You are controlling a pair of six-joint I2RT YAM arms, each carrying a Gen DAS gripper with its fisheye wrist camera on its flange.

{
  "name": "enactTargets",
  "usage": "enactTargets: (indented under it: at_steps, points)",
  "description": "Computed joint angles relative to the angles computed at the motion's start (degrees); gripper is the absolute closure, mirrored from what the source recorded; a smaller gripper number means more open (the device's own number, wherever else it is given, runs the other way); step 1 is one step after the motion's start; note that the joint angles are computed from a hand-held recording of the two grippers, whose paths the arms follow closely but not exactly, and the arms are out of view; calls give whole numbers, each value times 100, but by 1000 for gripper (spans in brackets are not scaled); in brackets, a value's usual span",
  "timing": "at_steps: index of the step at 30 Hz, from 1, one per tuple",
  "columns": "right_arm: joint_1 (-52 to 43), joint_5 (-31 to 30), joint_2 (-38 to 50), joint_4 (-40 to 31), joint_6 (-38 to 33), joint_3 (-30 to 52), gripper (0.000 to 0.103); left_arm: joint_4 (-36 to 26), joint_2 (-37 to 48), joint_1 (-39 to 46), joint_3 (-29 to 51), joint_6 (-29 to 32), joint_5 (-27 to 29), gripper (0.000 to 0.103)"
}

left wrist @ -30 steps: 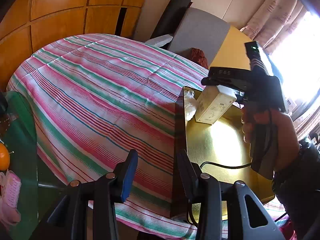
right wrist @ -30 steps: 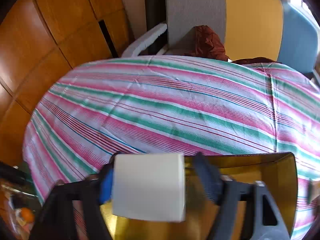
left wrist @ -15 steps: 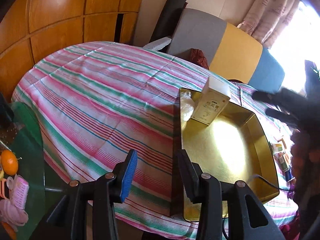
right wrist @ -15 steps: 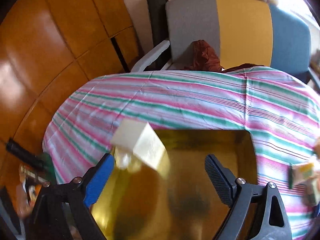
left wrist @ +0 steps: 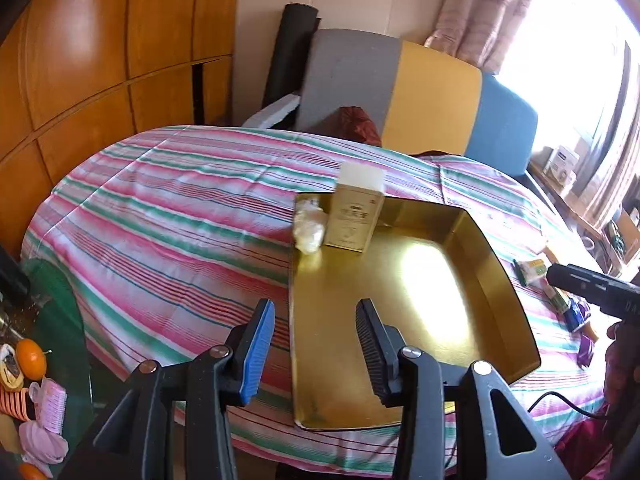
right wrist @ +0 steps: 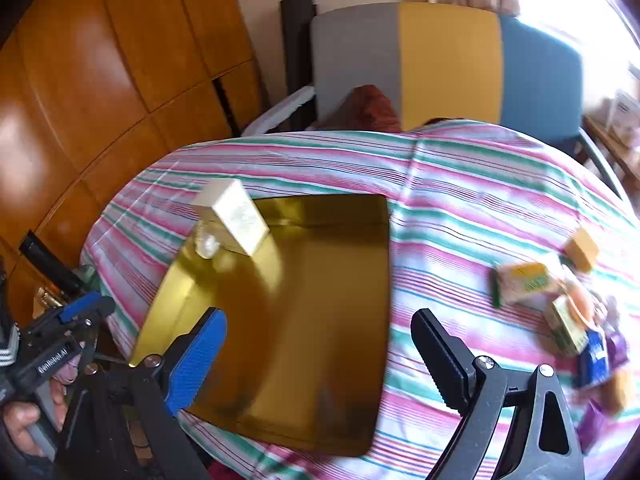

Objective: Organize objects
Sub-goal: 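Carry the white box to the tray and release it beside the bag with the right gripper, then move the left gripper to the purple packet and grasp it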

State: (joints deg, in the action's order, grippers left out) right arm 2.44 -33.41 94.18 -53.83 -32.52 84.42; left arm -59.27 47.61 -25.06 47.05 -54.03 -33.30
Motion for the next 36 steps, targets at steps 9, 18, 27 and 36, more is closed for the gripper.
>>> enactTargets:
  at_steps: [9,18,27,36]
  points:
    - [-927,-41,60,180,-444,-290,2,39,682,-610,332,-207,-175,60]
    - [-1786,-96,647,149,-344,220,0,297,1198,-878,539,-120,-58,60]
    - [-2556,24,1285,203,-32,1133,0,624,1630,-997,697,41,137,60]
    - [-3271,108,2208,443,889,2356,0,988,2010,-1108,917,378,307,60]
